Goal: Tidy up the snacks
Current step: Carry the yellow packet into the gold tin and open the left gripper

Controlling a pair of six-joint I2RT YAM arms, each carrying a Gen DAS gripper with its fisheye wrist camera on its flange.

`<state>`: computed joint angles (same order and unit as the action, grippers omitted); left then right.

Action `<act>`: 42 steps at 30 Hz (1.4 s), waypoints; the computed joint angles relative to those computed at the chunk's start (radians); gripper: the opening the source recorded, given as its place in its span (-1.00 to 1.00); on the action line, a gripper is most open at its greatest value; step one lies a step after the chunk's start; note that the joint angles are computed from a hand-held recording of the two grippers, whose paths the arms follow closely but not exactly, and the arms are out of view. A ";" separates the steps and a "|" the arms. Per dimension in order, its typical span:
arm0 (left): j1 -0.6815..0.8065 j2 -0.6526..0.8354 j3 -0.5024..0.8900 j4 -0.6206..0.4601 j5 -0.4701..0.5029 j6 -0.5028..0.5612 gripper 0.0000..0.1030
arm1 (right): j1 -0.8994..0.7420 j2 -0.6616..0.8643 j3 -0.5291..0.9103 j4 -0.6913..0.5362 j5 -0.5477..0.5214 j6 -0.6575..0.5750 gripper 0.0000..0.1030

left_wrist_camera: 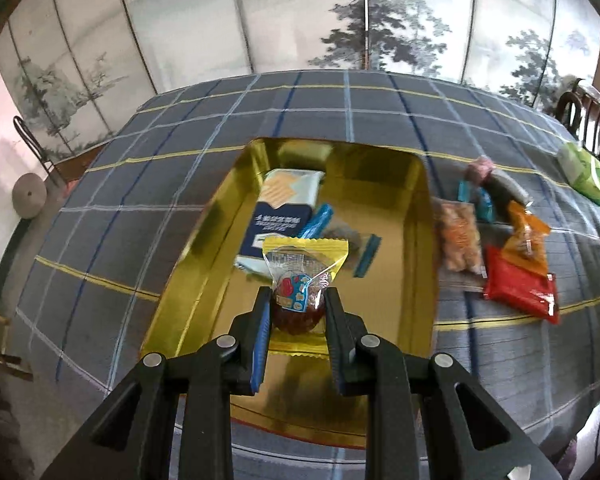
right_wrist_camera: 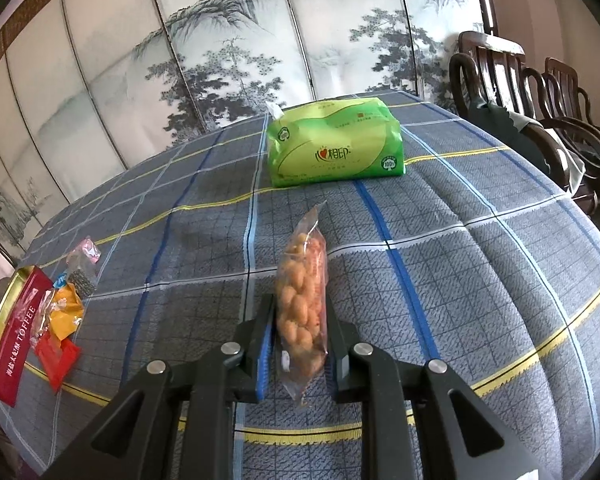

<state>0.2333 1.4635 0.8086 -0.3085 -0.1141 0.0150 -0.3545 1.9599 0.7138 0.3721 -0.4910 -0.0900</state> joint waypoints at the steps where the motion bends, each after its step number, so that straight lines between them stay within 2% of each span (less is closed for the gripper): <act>1: 0.004 0.005 0.000 0.003 -0.001 0.002 -0.57 | 0.000 0.000 0.000 0.000 0.000 0.000 -0.60; 33: 0.076 0.137 0.002 0.084 -0.031 0.046 -0.56 | 0.006 -0.001 0.001 -0.003 0.007 0.001 -0.60; 42: 0.068 0.143 -0.005 0.103 -0.059 0.055 -0.48 | 0.008 -0.001 0.002 -0.003 0.010 0.000 -0.60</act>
<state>0.3012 1.6068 0.8031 -0.2053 -0.1728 0.0697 -0.3469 1.9589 0.7157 0.3688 -0.4813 -0.0899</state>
